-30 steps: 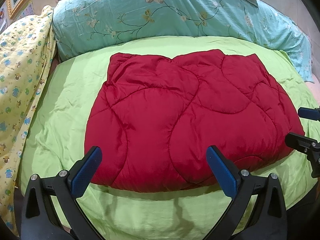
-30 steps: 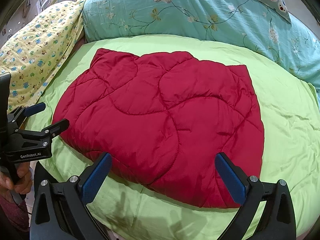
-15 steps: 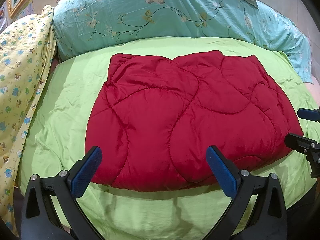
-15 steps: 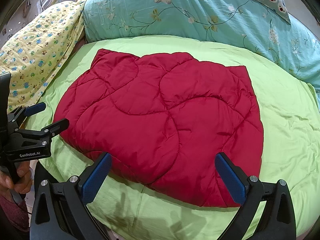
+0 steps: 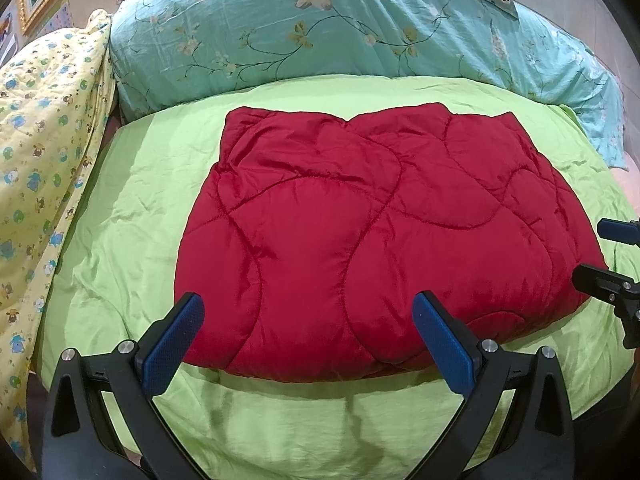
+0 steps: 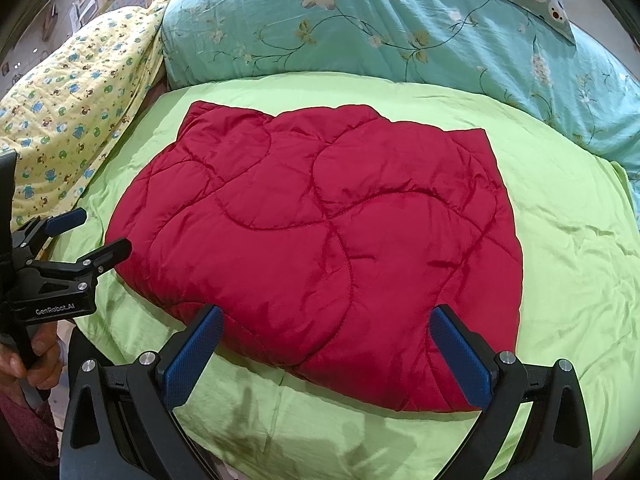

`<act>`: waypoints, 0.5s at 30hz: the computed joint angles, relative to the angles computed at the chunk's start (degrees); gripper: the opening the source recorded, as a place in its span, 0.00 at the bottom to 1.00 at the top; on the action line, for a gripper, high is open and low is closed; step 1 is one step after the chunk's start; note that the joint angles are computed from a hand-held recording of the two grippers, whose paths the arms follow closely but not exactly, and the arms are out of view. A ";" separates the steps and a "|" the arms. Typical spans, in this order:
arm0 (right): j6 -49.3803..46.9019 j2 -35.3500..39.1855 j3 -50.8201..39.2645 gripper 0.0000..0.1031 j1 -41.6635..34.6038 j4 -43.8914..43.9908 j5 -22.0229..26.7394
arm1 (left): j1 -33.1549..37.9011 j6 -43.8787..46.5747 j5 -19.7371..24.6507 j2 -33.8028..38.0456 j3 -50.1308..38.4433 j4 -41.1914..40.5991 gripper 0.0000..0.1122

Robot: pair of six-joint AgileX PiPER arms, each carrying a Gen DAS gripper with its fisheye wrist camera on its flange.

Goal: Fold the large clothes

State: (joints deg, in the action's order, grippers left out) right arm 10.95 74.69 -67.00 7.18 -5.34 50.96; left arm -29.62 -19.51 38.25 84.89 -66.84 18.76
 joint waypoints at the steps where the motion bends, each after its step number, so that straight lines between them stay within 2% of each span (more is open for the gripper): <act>1: 0.09 0.07 -0.02 1.00 -0.06 -0.04 -0.02 | 0.10 0.06 -0.02 0.05 0.02 -0.07 0.92; 15: 0.39 -0.32 1.26 1.00 -0.71 0.62 -1.15 | 0.56 2.65 -0.26 0.31 -0.31 -2.42 0.92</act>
